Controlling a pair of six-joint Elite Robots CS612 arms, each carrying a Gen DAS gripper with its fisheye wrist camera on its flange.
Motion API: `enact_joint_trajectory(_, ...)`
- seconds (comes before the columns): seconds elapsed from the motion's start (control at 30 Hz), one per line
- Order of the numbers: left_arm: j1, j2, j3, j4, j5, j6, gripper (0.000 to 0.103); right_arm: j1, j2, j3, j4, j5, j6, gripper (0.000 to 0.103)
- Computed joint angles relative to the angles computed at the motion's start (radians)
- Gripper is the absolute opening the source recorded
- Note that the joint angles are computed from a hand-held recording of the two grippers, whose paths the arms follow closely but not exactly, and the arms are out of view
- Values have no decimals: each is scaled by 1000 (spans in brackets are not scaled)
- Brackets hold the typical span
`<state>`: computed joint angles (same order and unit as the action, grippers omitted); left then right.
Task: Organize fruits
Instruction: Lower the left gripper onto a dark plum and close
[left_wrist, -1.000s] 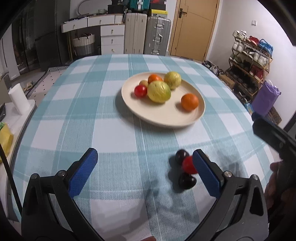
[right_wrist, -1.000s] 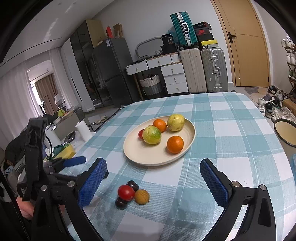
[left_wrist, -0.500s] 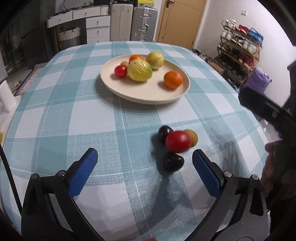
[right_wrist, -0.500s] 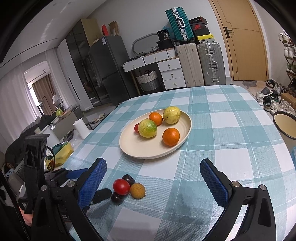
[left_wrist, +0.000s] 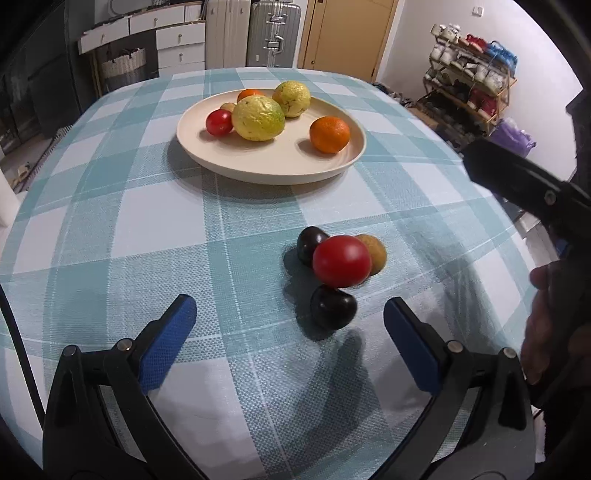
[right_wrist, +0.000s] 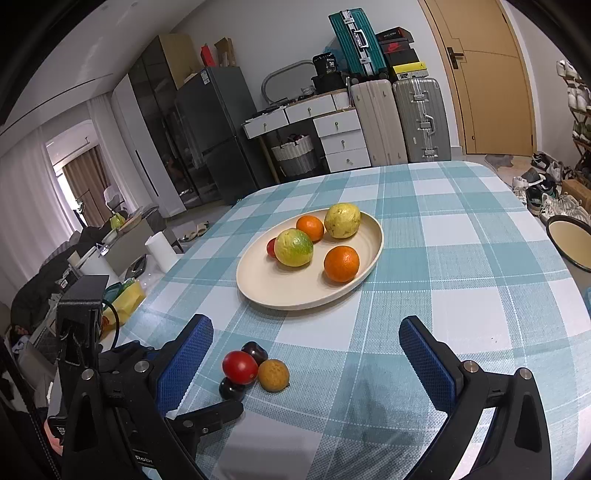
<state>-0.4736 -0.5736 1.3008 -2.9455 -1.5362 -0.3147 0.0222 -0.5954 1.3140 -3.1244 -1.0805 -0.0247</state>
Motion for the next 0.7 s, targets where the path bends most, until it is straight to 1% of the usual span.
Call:
enact_joint_trajectory(0.13, 5, 1, 7, -48, -42, 11, 97, 0, 1, -1, 2, 1, 1, 103)
enact_joint_trajectory(0.2, 4, 1, 6, -44, -45, 22, 87, 0, 0, -1, 2, 0, 1, 103)
enact_joint_trajectory(0.23, 5, 2, 1, -34, -50, 29, 85, -1, 0, -1, 3, 1, 1, 103)
enact_joint_trajectory(0.3, 5, 3, -2, -17, -62, 31, 74, -1, 1, 0, 0, 3, 3, 103)
enact_joint_trajectory(0.33, 8, 5, -8, -4, -78, 27, 71, 0, 2, 0, 0, 3, 2, 103)
enact_joint_trajectory(0.37, 8, 6, -7, -9, -76, 26, 69, 0, 2, 0, -1, 3, 1, 103)
enact_joint_trajectory(0.47, 12, 6, -5, -19, -96, 21, 51, 0, 3, 1, -3, 4, -1, 103)
enact_joint_trajectory(0.5, 14, 8, -7, -20, -111, 21, 44, 0, 4, 1, -2, 3, 0, 103)
enact_joint_trajectory(0.53, 18, 9, -9, -21, -135, 25, 40, 0, 3, 1, -2, 2, 0, 103)
enact_joint_trajectory(0.57, 19, 9, -7, -23, -148, 27, 33, 0, 3, 1, -1, 2, 0, 103)
enact_joint_trajectory(0.67, 24, 9, -7, -27, -183, 39, 23, 0, 2, 3, 1, 2, 3, 103)
enact_joint_trajectory(0.7, 25, 8, -7, -25, -188, 39, 23, 1, 2, 3, 1, 2, 2, 103)
